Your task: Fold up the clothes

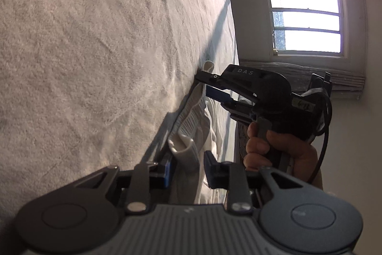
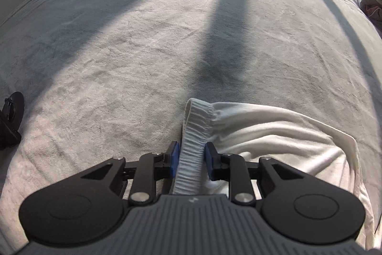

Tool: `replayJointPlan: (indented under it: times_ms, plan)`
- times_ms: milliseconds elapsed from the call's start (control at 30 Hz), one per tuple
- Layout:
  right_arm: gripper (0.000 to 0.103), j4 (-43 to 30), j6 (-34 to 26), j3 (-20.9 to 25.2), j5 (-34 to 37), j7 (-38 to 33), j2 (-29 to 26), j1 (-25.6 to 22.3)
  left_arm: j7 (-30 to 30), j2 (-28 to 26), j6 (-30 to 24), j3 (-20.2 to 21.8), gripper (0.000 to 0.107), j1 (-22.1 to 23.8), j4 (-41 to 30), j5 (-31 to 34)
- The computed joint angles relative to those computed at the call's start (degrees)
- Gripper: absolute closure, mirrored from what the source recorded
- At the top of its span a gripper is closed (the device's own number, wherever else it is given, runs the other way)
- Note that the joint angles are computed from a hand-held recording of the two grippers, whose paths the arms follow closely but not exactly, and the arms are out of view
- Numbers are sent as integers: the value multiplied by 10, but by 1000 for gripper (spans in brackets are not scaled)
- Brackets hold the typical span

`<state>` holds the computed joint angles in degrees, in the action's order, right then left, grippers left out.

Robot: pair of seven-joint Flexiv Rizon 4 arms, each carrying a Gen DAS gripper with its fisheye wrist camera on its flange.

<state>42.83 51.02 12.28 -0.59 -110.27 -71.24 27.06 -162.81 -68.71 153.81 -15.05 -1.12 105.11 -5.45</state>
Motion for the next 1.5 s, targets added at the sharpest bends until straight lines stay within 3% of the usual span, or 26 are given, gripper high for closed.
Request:
replayJointPlan:
  times_ms: [167, 367, 800, 1067, 1167, 1233, 1333, 1500]
  plan:
    - [79, -28, -33, 16, 27, 11, -5, -21, 40, 25, -38, 15, 88, -18, 13, -34]
    - [79, -45, -58, 23, 65, 19, -7, -40, 119, 61, -96, 41, 85, -38, 30, -58]
    - [82, -90, -98, 27, 115, 19, -27, -64, 185, 65, -99, 52, 78, -48, 29, -95]
    - [81, -127, -119, 26, 131, 25, -42, -58, 206, 68, -85, 51, 81, -55, 41, -121]
    - [81, -142, -115, 24, 136, 21, -51, -52, 210, 72, -92, 51, 96, -54, 43, -126]
    - [81, -153, -112, 22, 137, 17, -58, -47, 208, 74, -86, 52, 99, -56, 49, -130]
    - [92, -152, -93, 18, 141, 17, -60, -40, 213, 81, -81, 56, 101, -63, 59, -145]
    - [96, -100, -18, 22, 146, 6, -39, -33, 250, 100, -61, 79, 102, -112, 83, -243]
